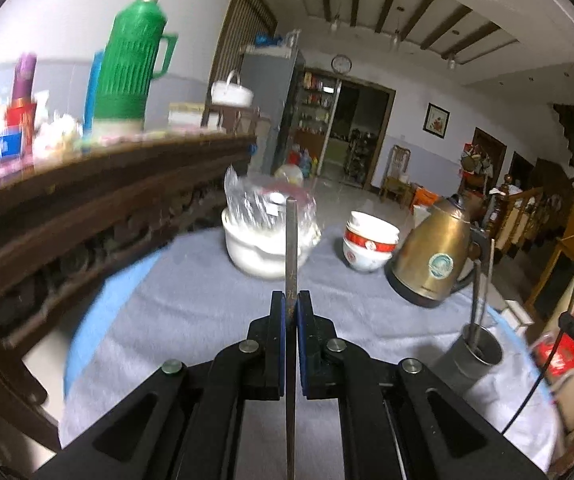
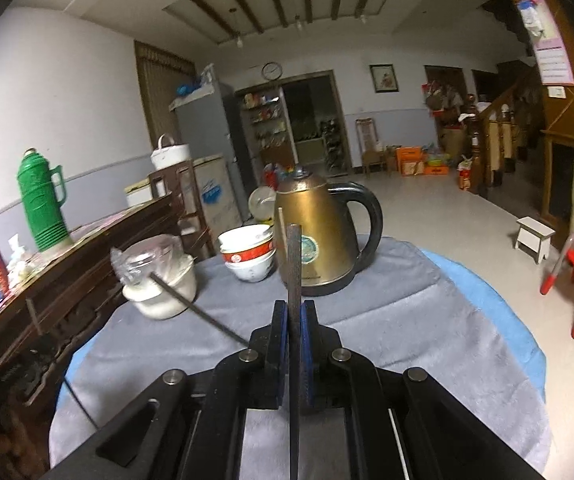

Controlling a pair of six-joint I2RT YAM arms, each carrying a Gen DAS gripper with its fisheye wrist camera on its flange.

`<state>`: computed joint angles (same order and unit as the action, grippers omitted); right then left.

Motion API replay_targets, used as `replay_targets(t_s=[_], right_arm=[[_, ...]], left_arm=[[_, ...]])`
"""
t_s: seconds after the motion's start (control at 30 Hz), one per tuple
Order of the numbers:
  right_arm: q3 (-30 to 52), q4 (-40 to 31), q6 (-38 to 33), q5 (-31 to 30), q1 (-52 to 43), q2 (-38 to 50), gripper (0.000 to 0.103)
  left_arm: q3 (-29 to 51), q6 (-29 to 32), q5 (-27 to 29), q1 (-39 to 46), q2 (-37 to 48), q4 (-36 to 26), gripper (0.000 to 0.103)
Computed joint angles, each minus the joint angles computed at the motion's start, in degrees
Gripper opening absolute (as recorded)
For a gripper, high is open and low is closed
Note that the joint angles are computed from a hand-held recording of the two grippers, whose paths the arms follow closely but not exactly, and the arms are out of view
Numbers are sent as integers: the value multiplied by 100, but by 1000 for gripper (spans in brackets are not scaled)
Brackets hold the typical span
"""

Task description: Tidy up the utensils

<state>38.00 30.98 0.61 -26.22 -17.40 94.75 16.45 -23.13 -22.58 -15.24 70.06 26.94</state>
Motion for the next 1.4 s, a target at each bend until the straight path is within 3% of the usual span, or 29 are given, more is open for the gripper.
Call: replay_targets(t_s=[0.1, 0.33, 0.53, 0.77, 1.07, 1.2, 1.4], right_arm=[[-54, 489, 13, 229, 84, 226, 7], [-451, 904, -298, 362, 69, 126, 7], [-939, 598, -558, -2, -236, -604, 8], [-1469, -209, -943, -785, -938, -1605, 8], [-1139, -636, -469, -1325, -1388, -2018, 8], [-768, -597, -16, -1539, -1493, -2214, 8], [-23, -477, 418, -1404, -1213, -1831, 8]], left_arm=[[71, 115, -245, -131, 247, 271, 5], [-112, 335, -744, -386, 595, 901, 6], [-521, 169, -821, -585, -433, 282, 6], [-1081, -405, -1064, -1169, -2609, -1472, 7], [-581, -432, -709, -1346, -3410, -2252, 6], [-44, -365, -210, -1444, -3228, -2092, 6], [998, -171, 422, -1600, -1660, -1071, 6]])
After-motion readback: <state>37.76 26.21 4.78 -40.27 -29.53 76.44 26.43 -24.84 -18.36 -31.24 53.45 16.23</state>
